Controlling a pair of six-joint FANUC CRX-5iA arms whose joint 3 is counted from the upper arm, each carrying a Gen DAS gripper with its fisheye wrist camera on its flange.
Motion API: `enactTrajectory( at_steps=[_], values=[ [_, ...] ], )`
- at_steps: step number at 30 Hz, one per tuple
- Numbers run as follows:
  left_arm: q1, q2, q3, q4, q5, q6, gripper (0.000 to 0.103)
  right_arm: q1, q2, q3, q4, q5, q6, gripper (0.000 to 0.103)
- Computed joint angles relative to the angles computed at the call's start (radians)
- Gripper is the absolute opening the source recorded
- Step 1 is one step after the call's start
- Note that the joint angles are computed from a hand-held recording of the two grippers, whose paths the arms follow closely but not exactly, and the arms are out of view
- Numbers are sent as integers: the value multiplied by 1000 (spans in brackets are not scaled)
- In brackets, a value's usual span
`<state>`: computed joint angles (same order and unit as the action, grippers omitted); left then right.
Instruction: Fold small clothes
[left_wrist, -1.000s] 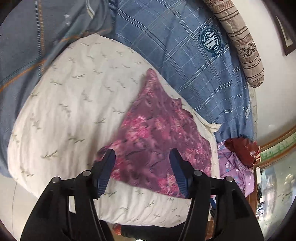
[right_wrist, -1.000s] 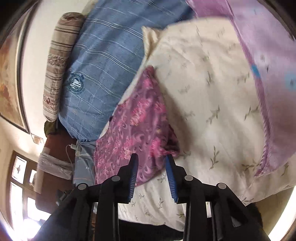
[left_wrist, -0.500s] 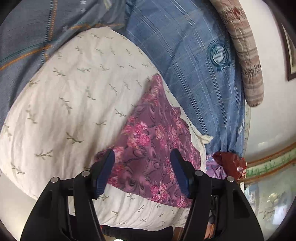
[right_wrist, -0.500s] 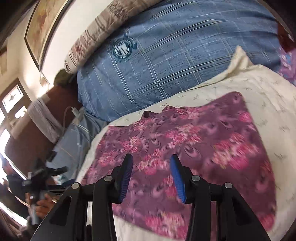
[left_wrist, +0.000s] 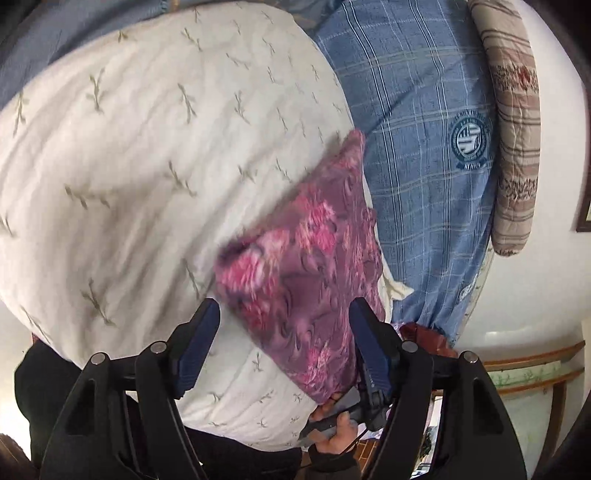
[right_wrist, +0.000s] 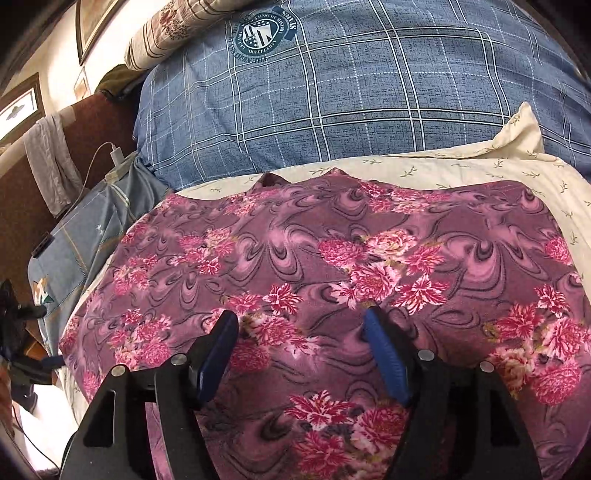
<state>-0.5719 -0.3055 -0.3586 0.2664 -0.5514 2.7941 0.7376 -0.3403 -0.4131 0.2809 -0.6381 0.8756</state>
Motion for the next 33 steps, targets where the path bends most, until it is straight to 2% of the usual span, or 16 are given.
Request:
enactTrajectory(
  at_steps=[2, 5, 9, 14, 17, 18, 20, 21, 22, 23, 24, 25, 27, 30, 32, 33],
  values=[
    [-10, 32, 7, 56, 6, -66, 72, -5, 1, 7, -17, 1, 19, 76],
    [-30, 79, 48, 52, 1, -77, 72, -6, -1, 8, -36, 13, 33, 77],
    [-45, 163, 164, -19, -92, -66, 72, -27, -7, 14, -95, 31, 79, 78],
    [-49, 209, 198, -16, -83, -65, 72, -9, 0, 14, -46, 9, 43, 78],
    [-45, 217, 213, -12, -89, -81, 72, 11, 27, 60, -17, -76, 13, 78],
    [-45, 216, 213, -11, -84, -85, 72, 5, 34, 92, -54, -94, 22, 79],
    [-42, 214, 203, 2, -64, -97, 72, -14, 26, 116, -124, -60, 46, 78],
    [-39, 217, 203, 10, -61, -101, 72, -3, 39, 121, -83, -69, 23, 80],
    [-35, 222, 200, 25, -54, -113, 72, 9, 56, 122, -39, -94, -2, 89],
    [-33, 227, 200, 38, -50, -126, 72, 18, 92, 137, -6, -149, -13, 92],
    [-32, 235, 208, 38, -53, -133, 72, 34, 107, 113, 46, -153, -25, 93],
    [-31, 240, 218, 28, -60, -130, 72, 66, 93, 62, 148, -120, -66, 97],
    [-30, 249, 231, 24, -58, -140, 72, 96, 115, 61, 225, -161, -99, 100],
    [-33, 261, 257, -2, -69, -142, 71, 83, 120, 73, 189, -151, -70, 102],
    [-37, 262, 273, -28, -83, -139, 62, 80, 121, 73, 188, -147, -67, 102],
    [-37, 264, 283, -37, -95, -143, 54, 81, 125, 73, 197, -150, -70, 102]
  ],
)
